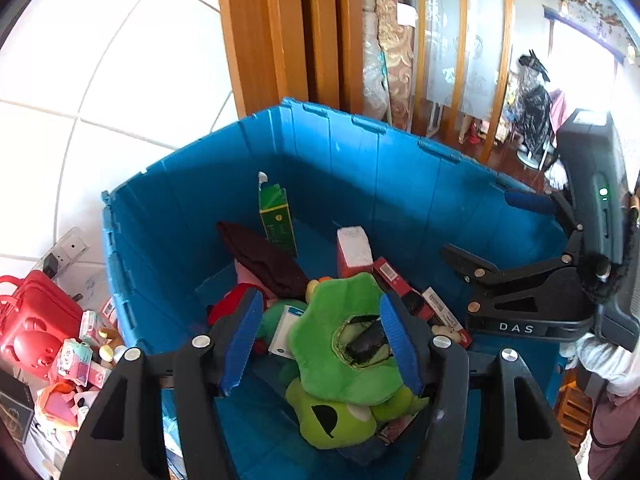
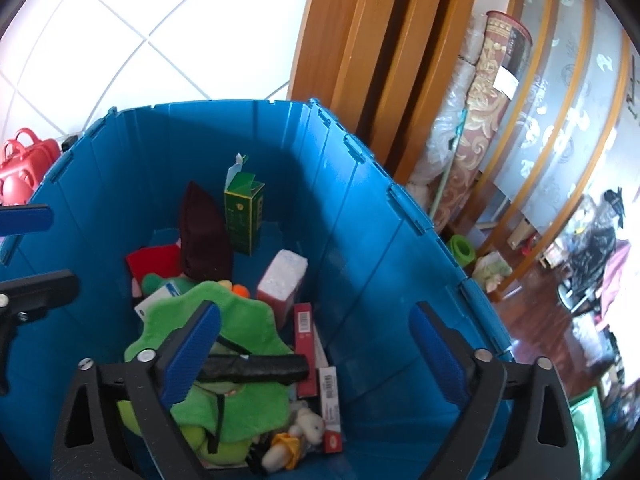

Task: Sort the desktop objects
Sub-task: 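Withdraw both tools from the crate back over the heap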

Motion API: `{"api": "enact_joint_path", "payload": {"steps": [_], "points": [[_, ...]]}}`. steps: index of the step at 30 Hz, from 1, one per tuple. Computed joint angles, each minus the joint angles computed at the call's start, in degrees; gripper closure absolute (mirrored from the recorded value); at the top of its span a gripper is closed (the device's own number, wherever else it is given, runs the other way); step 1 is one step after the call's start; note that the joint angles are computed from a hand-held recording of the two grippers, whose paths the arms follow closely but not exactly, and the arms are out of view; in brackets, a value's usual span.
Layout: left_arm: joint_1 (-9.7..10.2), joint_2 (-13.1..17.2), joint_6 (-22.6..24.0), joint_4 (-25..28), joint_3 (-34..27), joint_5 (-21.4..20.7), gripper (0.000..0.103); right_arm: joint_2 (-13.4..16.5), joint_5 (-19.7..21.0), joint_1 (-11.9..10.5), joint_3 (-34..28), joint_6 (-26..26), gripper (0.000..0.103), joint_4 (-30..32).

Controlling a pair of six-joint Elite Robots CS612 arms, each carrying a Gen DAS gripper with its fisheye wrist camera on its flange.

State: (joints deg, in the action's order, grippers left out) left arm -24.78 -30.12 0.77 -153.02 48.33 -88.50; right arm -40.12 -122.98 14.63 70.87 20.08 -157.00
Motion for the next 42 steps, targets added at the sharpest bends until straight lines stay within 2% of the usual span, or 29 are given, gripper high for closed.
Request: {"api": "enact_joint_path", "payload": {"steps": [5,7,8,11,13,16,21,25,28,36,42], "points": [[0.32,-3.0,-2.5,-9.7,6.9,1.5,0.043,-0.1,-1.6,0.2,0.6,1.8,0.000,-1.4],[0.55,-4.1,-3.3,-14.2,9.8,2.1,0.038,-0.2,-1.9,0.4,1.1,2.6,0.000,-2.8],[0.67,-4.6,-3.9,-16.7,11.3,2.6,0.031,-0.4,-1.5,0.4,1.4,3.2,0.000,-3.3],[1.13,-5.7,-5.7,-24.5,15.2,3.9,0.024,-1.3,2.0,0.5,3.0,4.5,0.000,-6.4],[1.51,-6.2,-6.5,-28.3,17.2,4.8,0.023,-1.6,3.5,1.0,3.5,4.7,0.000,-8.9],[2.36,-6.7,-7.9,-32.5,19.7,5.1,0.023,-1.3,3.7,2.4,3.1,3.8,0.000,-12.5],[3.70,-7.9,-9.2,-33.8,23.7,8.1,0.023,0.2,3.3,5.1,0.4,1.0,0.000,-17.8],[5.51,-9.2,-10.6,-33.1,26.9,9.1,0.023,2.1,3.5,7.0,-3.5,-0.9,0.000,-19.0],[7.15,-10.2,-11.5,-33.8,29.9,8.6,0.023,4.0,3.6,8.4,-7.4,-1.5,0.000,-18.4],[11.38,-11.9,-15.5,-33.5,37.2,10.9,0.023,10.7,8.6,11.3,-19.6,-3.5,0.000,-14.0],[13.02,-12.5,-17.4,-33.0,42.0,14.7,0.023,17.6,13.0,12.6,-30.5,-4.3,0.000,-7.4]]}}
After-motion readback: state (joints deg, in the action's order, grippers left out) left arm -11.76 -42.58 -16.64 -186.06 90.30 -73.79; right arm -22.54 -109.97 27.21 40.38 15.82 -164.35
